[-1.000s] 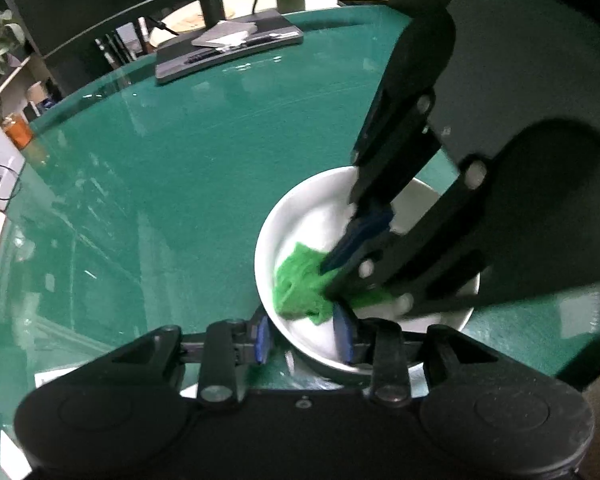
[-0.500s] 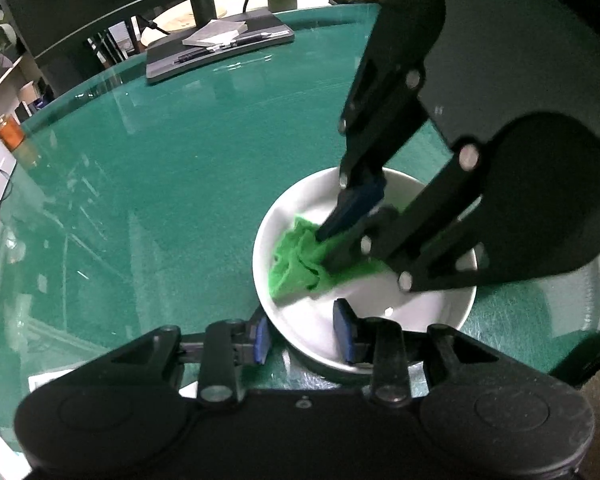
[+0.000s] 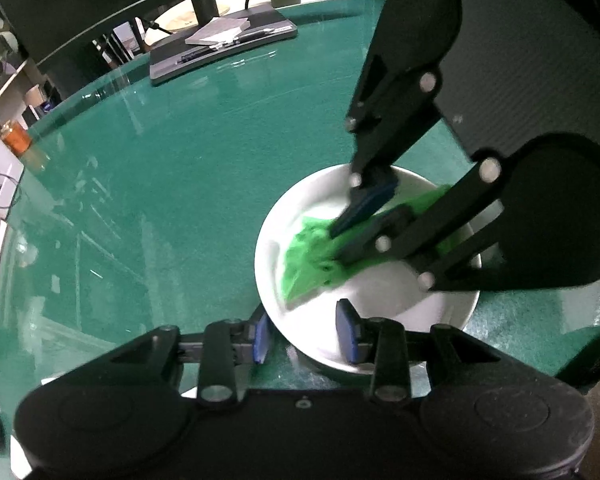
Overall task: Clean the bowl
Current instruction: 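Press the cloth into the bowl interior and rub with the right gripper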
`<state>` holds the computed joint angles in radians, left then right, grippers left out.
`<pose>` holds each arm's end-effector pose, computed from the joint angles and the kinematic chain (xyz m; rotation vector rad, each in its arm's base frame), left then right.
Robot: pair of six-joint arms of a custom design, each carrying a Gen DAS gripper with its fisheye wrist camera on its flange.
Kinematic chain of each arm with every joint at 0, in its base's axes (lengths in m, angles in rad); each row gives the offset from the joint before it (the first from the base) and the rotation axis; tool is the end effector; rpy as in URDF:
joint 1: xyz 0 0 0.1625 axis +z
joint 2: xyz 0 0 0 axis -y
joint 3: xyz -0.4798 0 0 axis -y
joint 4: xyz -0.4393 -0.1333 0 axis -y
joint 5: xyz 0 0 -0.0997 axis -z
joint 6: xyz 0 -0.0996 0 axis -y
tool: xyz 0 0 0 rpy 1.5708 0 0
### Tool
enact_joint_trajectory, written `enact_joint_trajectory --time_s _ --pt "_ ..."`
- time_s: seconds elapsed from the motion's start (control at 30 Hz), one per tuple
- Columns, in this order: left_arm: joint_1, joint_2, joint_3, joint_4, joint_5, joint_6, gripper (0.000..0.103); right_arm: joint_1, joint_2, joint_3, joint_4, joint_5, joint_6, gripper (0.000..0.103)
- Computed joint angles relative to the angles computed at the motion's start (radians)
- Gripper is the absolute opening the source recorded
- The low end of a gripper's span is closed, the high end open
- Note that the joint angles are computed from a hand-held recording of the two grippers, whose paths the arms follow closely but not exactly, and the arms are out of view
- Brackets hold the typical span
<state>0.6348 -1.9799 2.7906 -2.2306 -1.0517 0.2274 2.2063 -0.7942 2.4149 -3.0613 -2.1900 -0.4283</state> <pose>-0.0506 -0.2642 0.1838 1.4741 2.1466 -0.0553 0.2998 -0.2793 -0.0274 1.3191 -2.1383 -0.0798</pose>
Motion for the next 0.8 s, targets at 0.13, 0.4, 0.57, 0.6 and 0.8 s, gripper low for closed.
enact_joint_trajectory --time_s 0.13,0.4,0.57,0.6,0.8 --pt "0.009 -0.004 0.001 -0.007 -0.007 0.02 0.035 -0.061 -0.082 -0.01 0.18 0.193 0.05 0.008" --pt "0.011 0.003 0.0 -0.01 -0.008 0.018 0.034 -0.017 -0.032 -0.033 0.103 0.006 0.063 0.005" --pt "0.021 0.003 -0.003 -0.013 -0.017 0.021 0.035 -0.017 0.009 -0.003 -0.061 0.063 0.039 0.009" --pt "0.024 0.003 -0.004 -0.011 -0.02 0.023 0.037 -0.029 0.007 0.001 -0.06 0.105 0.049 0.008" --pt "0.025 0.002 -0.005 -0.004 -0.035 0.024 0.043 -0.046 -0.066 -0.031 0.174 0.083 0.066 0.004"
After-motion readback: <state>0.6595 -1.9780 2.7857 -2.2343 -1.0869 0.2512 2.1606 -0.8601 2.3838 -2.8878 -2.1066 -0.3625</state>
